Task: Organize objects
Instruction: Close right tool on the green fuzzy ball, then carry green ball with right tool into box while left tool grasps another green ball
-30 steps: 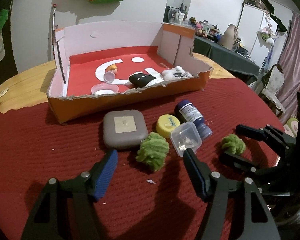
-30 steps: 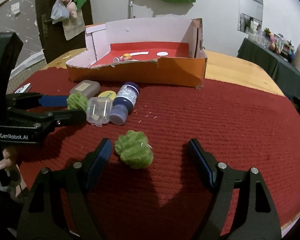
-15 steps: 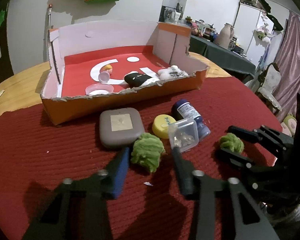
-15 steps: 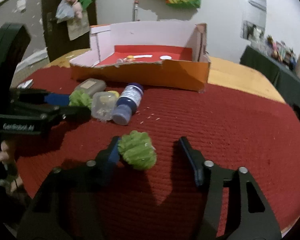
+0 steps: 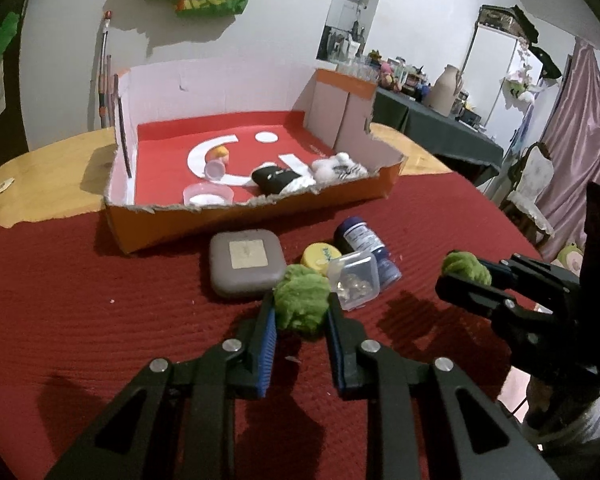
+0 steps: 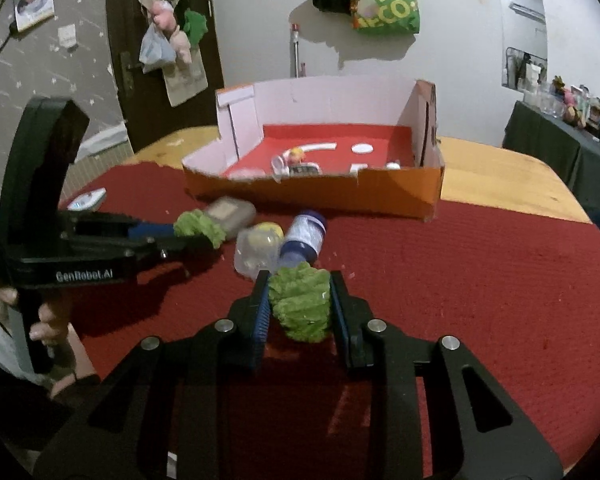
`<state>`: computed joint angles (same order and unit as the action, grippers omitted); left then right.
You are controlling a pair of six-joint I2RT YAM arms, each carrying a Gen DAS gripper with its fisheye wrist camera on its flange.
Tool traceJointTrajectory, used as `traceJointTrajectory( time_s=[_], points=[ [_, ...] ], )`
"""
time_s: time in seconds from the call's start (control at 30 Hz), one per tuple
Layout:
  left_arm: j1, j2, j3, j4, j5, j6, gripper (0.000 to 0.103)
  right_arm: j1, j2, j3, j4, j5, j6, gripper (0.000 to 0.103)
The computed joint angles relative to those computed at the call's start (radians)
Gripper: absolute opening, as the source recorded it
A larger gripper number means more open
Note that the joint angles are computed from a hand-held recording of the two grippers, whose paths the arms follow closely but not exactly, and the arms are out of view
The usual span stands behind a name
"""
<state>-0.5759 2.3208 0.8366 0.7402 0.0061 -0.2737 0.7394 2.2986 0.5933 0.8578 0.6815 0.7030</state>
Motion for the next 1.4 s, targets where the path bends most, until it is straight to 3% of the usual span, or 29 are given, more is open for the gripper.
traceJointTrajectory(
  time_s=[0.37, 0.57, 0.77, 0.93, 1.03, 1.23, 1.4],
  points=[
    [0.013, -0.042, -0.061, 0.043, -0.002, 0.001, 0.024, 0.005, 0.007, 0.041, -0.046, -0.005, 0.004, 0.026],
    [0.037, -0.115, -0.07, -0.005, -0.026, 0.033, 0.024, -0.033, -0.049, 0.033, -0.042, -0.035, -0.051, 0.026],
    [0.092, -0.172, 0.051, -0.2, -0.046, 0.086, 0.024, -0.145, -0.145, 0.104, -0.151, -0.053, -0.216, 0.027],
    [0.138, -0.102, 0.271, -0.415, -0.06, 0.14, 0.024, -0.283, -0.136, 0.277, -0.334, -0.136, -0.336, 0.027],
    [0.165, -0.026, 0.427, -0.558, -0.05, 0.156, 0.024, -0.344, -0.103, 0.39, -0.459, -0.181, -0.353, 0.027],
    [0.202, 0.077, 0.643, -0.765, 0.001, 0.173, 0.024, -0.426, -0.031, 0.583, -0.68, -0.267, -0.351, 0.027],
    [0.21, 0.165, 0.811, -0.915, -0.015, 0.197, 0.024, -0.471, 0.06, 0.757, -0.866, -0.31, -0.324, 0.027]
  ],
)
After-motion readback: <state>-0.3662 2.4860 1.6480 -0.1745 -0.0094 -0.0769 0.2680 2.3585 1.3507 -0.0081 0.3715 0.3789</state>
